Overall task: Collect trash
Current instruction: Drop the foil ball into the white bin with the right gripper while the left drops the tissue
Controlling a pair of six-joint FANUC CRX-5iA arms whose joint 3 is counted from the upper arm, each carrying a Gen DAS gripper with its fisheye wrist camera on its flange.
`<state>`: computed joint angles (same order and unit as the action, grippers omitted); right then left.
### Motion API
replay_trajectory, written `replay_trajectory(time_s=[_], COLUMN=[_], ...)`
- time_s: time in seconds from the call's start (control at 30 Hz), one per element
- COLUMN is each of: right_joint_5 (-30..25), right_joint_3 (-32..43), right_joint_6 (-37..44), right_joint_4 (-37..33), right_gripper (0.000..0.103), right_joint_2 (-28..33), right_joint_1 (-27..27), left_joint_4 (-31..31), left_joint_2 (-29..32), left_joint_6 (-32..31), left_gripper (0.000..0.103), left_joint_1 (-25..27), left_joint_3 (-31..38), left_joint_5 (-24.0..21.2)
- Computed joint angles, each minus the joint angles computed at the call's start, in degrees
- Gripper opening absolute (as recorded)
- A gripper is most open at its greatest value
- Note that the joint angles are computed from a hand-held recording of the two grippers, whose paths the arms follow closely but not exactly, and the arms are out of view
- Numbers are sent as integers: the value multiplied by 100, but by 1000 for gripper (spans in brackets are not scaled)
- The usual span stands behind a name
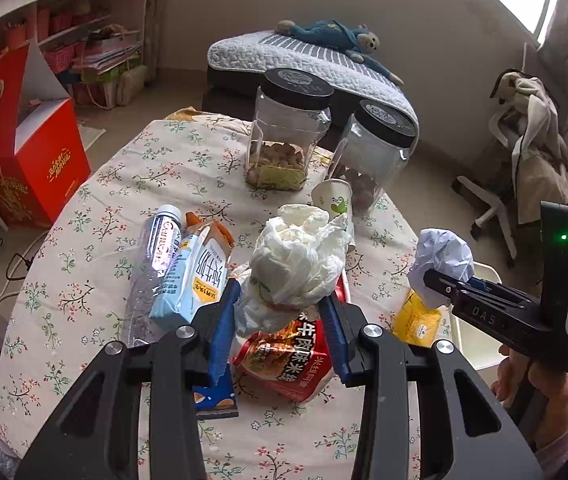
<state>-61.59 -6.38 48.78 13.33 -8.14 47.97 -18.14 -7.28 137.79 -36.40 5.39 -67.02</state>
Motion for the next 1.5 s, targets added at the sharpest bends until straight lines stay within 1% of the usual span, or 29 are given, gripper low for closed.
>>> replay_trajectory(time_s=[0.43, 0.63, 0.83, 0.9, 0.97, 1.03, 1.07, 1.1, 1.13, 1.2, 1.27, 1.33, 1.4, 1.5], right_joint_5=[-80, -219, -477, -513, -541, -529, -508, -481, -449, -371, -313, -291, -300, -287], right_joint_3=[-603, -825, -889, -914, -949, -1003, -1044, -1086, -1130, -1195, -1268, -1329, -1403, -1474], right_joint_6=[-488, -733, -933, -1036, -1165, -1318, -1458, -1587, -1714, -1932, -2155, -2296, -2435, -2574], right_joint_4=[619, 912, 1121, 1212, 1333, 1450, 1550, 1648, 1736, 1852, 1977, 2103, 2245, 2378], right_gripper=[37, 37, 37, 38, 39, 47, 57, 63, 65, 74, 79, 81, 87, 88], right_joint_2=[-701, -949, -1034, -1087, -1159, -1275, -1342, -1415, -1495, -1637, -1756, -1816, -1876, -1934], right_joint_1=[-506, -744, -999, -1065, -1093, -1118, -1122, -1148, -1182, -1273, -1369, -1455, -1525, -1621], left_joint_4=[-133, -159, -102, 7, 58, 158, 245, 321, 366, 415, 477, 592, 695, 857], left_joint_2=[713, 1092, 1498, 1680, 1944, 2170, 2275, 2386, 2496, 2727, 2939, 3113, 3258, 3473], left_joint_6=[134, 123, 107, 2, -155, -217, -246, -272, -293, -354, -410, -474, -509, -507], left_gripper=[40, 40, 40, 40, 40, 40, 40, 40, 40, 40, 40, 41, 41, 42], left_joint_1=[-520, -751, -931, -990, -1090, -1142, -1152, -1166, -1187, -1250, -1304, -1339, -1365, -1392], left_joint_3=[561, 873, 1246, 1400, 1680, 1911, 2014, 2134, 2269, 2565, 2840, 3037, 3196, 3424], left_joint_5=[344, 462, 610, 646, 565, 576, 610, 635, 634, 597, 561, 571, 583, 606])
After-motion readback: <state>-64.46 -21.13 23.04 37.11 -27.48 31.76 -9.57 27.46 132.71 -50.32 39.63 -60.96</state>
